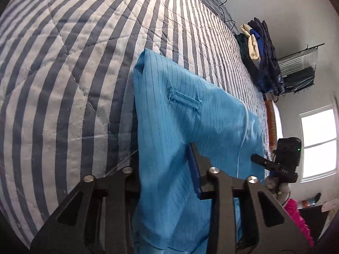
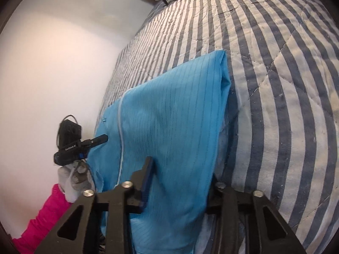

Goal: Fold large clothes
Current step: 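Grasp the folded light-blue coat's edge with both tools and lift it, then carry the lifted coat with both tools over to the dark clothes stack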

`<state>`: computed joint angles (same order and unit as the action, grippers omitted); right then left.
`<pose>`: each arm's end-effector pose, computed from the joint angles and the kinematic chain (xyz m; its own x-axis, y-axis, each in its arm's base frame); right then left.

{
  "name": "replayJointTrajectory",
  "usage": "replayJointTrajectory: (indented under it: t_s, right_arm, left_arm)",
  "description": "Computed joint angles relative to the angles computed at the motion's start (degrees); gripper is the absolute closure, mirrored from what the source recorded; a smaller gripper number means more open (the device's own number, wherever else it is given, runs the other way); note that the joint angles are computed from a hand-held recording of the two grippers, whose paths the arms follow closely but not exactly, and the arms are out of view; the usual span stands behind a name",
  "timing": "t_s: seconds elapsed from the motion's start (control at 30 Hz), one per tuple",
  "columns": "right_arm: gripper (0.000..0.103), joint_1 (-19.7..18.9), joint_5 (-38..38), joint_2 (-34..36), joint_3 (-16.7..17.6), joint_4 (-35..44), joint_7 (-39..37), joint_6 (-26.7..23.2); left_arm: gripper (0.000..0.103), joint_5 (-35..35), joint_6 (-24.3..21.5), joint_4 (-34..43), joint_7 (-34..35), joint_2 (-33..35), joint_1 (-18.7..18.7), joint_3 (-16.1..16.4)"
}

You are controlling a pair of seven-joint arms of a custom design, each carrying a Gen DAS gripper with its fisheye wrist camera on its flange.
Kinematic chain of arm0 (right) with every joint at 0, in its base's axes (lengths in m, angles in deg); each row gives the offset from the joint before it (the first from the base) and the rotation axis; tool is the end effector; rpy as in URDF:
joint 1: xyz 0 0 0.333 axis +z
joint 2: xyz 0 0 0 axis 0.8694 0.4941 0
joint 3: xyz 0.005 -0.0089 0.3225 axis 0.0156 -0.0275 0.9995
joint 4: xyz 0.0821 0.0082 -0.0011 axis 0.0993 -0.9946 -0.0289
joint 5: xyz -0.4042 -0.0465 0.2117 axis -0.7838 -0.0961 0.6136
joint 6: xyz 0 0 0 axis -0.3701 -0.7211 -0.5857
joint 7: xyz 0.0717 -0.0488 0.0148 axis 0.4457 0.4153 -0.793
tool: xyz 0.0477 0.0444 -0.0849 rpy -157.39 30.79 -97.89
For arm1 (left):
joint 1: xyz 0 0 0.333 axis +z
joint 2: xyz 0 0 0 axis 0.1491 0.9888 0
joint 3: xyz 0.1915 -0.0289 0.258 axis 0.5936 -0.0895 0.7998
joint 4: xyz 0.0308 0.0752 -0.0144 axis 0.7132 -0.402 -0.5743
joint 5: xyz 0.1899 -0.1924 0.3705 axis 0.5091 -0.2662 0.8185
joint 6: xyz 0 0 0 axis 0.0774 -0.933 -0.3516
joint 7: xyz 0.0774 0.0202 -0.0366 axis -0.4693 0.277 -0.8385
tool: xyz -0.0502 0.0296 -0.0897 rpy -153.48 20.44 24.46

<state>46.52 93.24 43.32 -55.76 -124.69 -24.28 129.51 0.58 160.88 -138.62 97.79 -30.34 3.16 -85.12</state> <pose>0.7974 -0.0187 0.2847 0.3081 -0.5421 -0.7818 -0.9506 -0.2087 -0.2299 0.6012 -0.1450 0.3280 0.3508 -0.7362 0.5787 -0.8097 -0.5490 -0.2076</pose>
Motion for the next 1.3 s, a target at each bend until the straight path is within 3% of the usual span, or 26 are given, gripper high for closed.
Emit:
replayJointTrajectory:
  t_s: [0.07, 0.2, 0.5, 0.9, 1.3]
  right_arm:
    - [0.082, 0.2, 0.2, -0.6, 0.0, -0.6, 0.4, 0.7]
    - [0.094, 1.6, -0.2, -5.7, -0.3, -5.2, -2.1, 4.8]
    - [0.098, 6.0, 1.3, -16.7, -1.1, -15.6, -6.0, 14.1]
    - [0.098, 10.6, 4.3, -22.4, -2.9, -17.3, -11.3, 17.9]
    - [0.099, 6.5, 4.3, -18.0, -3.9, -6.3, -10.3, 17.3]
  left_arm:
    - [0.087, 6.6, 0.9, -0.1, -5.5, 0.0, -1.3, 0.9]
    - [0.094, 23.7, 1.4, 1.4, -18.5, 0.5, -3.8, 3.0]
    - [0.099, 50.4, 2.4, 2.7, -38.8, -1.1, -7.0, 5.1]
    - [0.099, 56.0, 3.4, 9.4, -40.2, 0.2, -9.0, 2.6]
    - [0.099, 56.3, 0.3, 25.5, -36.5, 7.4, -11.9, 3.4]
